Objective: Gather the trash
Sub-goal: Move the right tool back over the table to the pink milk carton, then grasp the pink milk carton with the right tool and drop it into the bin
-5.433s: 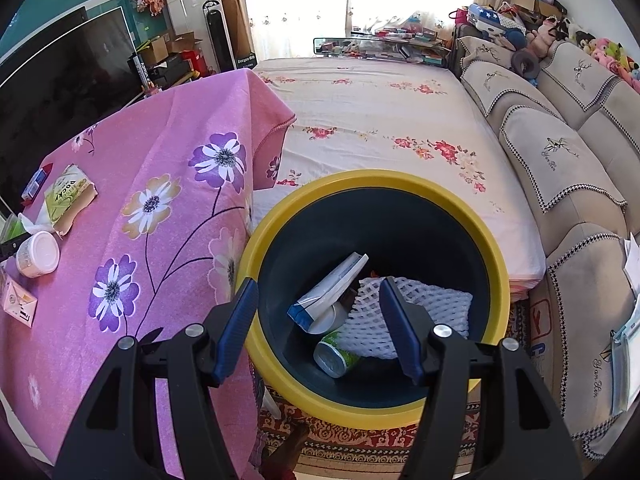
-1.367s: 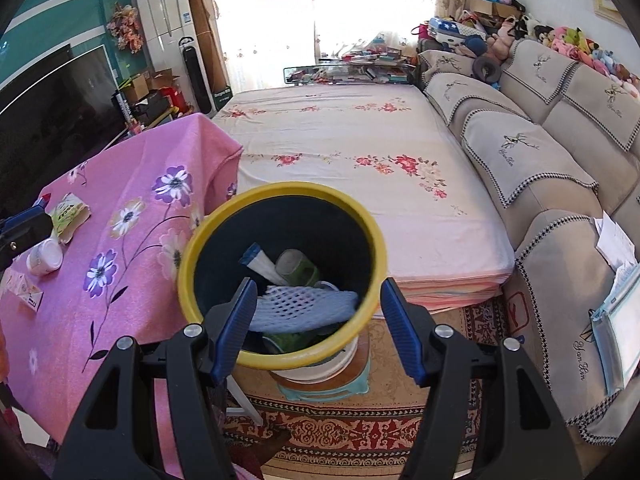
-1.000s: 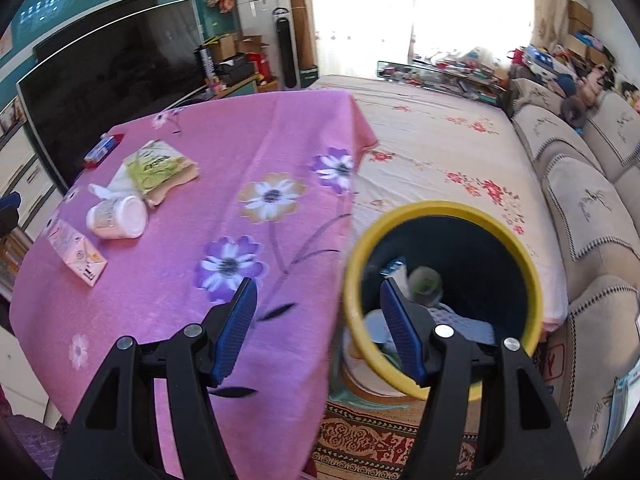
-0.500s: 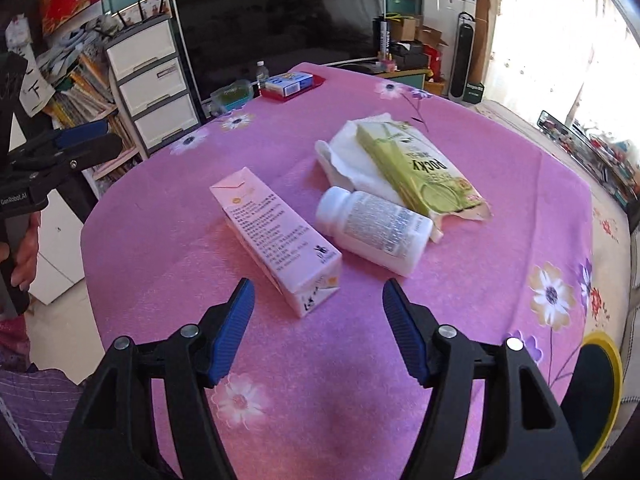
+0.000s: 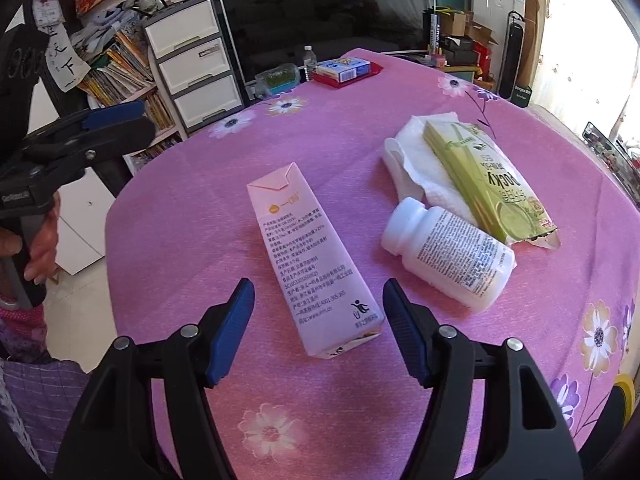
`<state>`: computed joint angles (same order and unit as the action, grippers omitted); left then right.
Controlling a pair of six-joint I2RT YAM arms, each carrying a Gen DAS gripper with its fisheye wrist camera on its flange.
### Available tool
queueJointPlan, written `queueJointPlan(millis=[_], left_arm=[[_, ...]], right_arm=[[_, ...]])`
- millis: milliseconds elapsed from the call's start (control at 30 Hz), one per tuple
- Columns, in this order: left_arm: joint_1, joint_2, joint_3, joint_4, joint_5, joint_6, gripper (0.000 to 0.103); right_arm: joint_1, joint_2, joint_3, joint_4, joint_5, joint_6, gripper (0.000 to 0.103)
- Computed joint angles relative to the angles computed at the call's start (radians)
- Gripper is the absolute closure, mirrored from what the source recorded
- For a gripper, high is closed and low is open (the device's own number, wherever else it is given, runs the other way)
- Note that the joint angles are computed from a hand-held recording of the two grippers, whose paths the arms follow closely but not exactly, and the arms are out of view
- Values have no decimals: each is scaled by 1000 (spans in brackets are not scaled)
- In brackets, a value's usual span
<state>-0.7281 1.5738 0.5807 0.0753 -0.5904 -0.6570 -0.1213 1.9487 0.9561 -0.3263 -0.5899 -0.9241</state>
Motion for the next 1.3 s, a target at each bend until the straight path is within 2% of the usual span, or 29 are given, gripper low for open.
queueJointPlan(millis=[133, 167, 233, 433, 533, 633, 767, 933, 1100, 1300], left_arm=[[2, 8, -2, 3, 2, -8, 11], [3, 10, -4, 5, 1, -8, 11], [2, 16, -3, 6, 2, -10, 11], [2, 27, 1, 14, 3, -12, 11], [-3, 45, 13, 22, 12, -5, 11], [-10, 92, 51, 31, 35, 9, 11], [-31, 173, 120, 44, 63, 31, 11], [-56, 261, 214, 42, 80, 54, 11], [-71, 322, 294, 18, 90, 74, 11], [-73, 365, 346, -2, 101, 85, 11]], right_arm=[[50, 38, 8, 38, 39, 22, 42], [55, 43, 3, 55, 51, 26, 52], [61, 58, 12, 45, 60, 35, 65], [-16, -18, -53, 30, -18, 6, 66], [-111, -83, -81, 0, -66, -29, 66], [-249, -108, -51, -47, -117, -42, 66], [-427, -19, 92, -17, -100, 59, 66], [-577, 199, 325, 94, 66, 236, 66], [-639, 416, 571, 81, 199, 306, 66], [-647, 581, 762, 40, 271, 352, 64]])
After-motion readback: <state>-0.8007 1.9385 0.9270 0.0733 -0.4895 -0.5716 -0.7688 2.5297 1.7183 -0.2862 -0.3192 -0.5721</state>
